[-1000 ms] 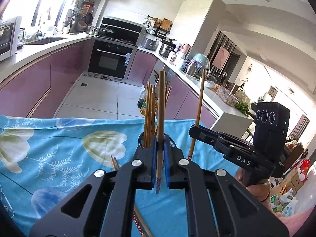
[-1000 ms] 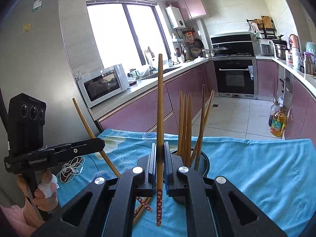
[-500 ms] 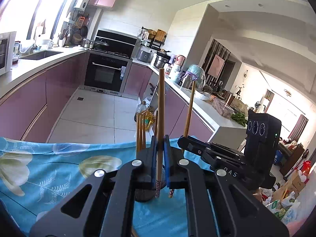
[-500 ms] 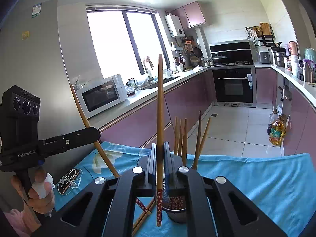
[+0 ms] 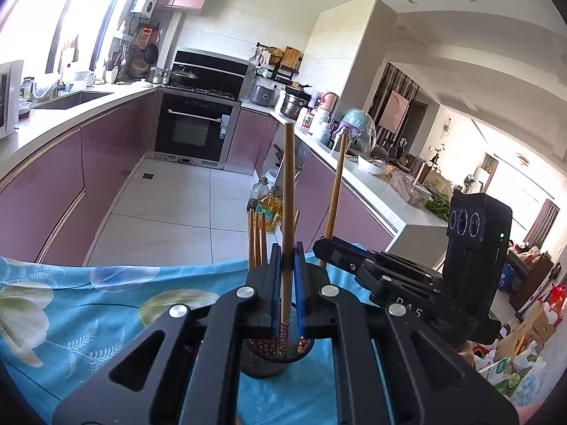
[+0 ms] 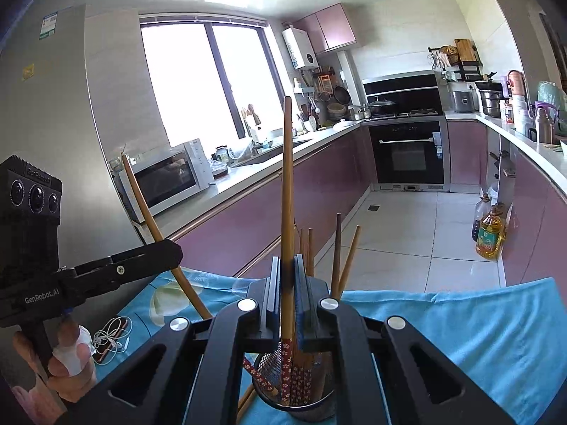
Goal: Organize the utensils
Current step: 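Carry the chopstick over the mesh cup and lower it in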
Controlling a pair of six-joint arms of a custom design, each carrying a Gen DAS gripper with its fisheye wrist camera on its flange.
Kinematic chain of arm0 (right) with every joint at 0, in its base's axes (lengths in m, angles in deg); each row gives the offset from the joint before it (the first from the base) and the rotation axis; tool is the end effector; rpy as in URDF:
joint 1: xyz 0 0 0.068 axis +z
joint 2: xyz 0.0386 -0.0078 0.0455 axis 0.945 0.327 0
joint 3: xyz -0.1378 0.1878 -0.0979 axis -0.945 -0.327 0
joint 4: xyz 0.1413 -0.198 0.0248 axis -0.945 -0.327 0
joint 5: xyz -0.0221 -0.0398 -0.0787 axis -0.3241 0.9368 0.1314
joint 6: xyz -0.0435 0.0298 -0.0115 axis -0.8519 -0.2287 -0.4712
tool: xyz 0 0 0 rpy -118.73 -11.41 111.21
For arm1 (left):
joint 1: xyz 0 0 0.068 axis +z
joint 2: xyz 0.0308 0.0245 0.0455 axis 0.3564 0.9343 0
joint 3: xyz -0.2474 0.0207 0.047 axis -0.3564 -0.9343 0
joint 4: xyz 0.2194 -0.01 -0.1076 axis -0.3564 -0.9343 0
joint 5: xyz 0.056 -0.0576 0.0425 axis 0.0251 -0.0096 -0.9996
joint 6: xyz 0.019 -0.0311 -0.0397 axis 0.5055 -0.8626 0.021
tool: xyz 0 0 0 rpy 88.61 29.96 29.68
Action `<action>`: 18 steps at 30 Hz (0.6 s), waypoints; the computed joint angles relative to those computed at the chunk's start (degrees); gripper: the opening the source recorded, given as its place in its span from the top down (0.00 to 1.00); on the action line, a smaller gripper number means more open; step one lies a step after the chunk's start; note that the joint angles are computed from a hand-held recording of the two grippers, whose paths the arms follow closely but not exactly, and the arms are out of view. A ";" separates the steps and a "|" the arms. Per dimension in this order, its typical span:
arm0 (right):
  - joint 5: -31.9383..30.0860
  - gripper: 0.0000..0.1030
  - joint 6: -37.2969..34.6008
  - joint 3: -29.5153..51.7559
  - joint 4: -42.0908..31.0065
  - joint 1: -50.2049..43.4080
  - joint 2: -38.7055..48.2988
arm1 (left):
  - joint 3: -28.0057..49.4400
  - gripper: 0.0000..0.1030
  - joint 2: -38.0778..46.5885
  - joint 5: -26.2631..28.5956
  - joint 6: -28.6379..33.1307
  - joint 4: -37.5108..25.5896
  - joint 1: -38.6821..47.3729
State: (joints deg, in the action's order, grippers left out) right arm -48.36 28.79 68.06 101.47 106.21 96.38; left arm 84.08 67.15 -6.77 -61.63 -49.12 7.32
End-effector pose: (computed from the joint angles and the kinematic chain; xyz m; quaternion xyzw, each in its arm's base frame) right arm 0.2199 0.1457 0.2117 -0.0170 0.8371 0.1836 0.5150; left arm 0.2787 -0.0866 0.2563 0.2157 0.8184 -0.3036 0.4377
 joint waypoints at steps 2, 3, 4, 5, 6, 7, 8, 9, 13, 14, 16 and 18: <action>-0.50 0.94 0.33 -0.02 0.56 -0.51 1.26 | 0.53 0.93 1.55 -0.64 0.61 -0.22 -0.48; -0.77 0.94 0.42 -0.04 0.62 -0.77 1.66 | 0.99 0.93 2.45 -0.94 0.88 -0.33 -0.70; -0.85 0.94 0.53 -0.07 0.74 -0.84 2.16 | 1.22 0.93 3.16 -1.35 1.27 -0.43 -0.94; -0.92 0.94 0.58 -0.05 0.77 -0.84 2.63 | 1.32 0.93 3.91 -1.68 1.83 -0.31 -0.99; -1.19 0.94 0.55 0.27 0.56 -1.02 3.12 | 1.35 0.93 4.35 -2.49 2.27 -0.37 -1.37; -1.40 0.94 0.53 0.30 0.52 -1.00 3.62 | 1.63 0.93 5.03 -3.05 2.59 -0.39 -1.65; -1.51 0.94 0.53 0.32 0.39 -0.88 4.03 | 1.81 0.93 5.58 -3.43 2.98 -0.51 -1.95; -1.52 0.94 0.66 0.47 0.19 -0.67 4.51 | 2.04 0.93 6.16 -3.81 3.43 -0.74 -2.27; -2.68 0.94 1.33 0.85 -0.76 -0.70 6.40 | 3.20 0.93 9.22 -5.76 5.08 -1.22 -3.79; -3.14 0.94 1.44 0.93 -1.01 -0.82 6.79 | 3.55 0.93 10.04 -6.20 5.43 -1.52 -4.18; -3.78 0.94 1.70 1.49 -1.76 -0.96 8.09 | 4.17 0.93 11.95 -7.31 5.98 -1.42 -4.89; -4.14 0.94 1.91 2.22 -2.45 -0.99 9.50 | 4.65 0.93 13.51 -8.53 6.36 -1.23 -5.60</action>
State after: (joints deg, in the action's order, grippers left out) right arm -52.50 30.70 70.28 99.02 105.22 105.88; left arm 88.73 80.66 -15.30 -55.27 -50.35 1.72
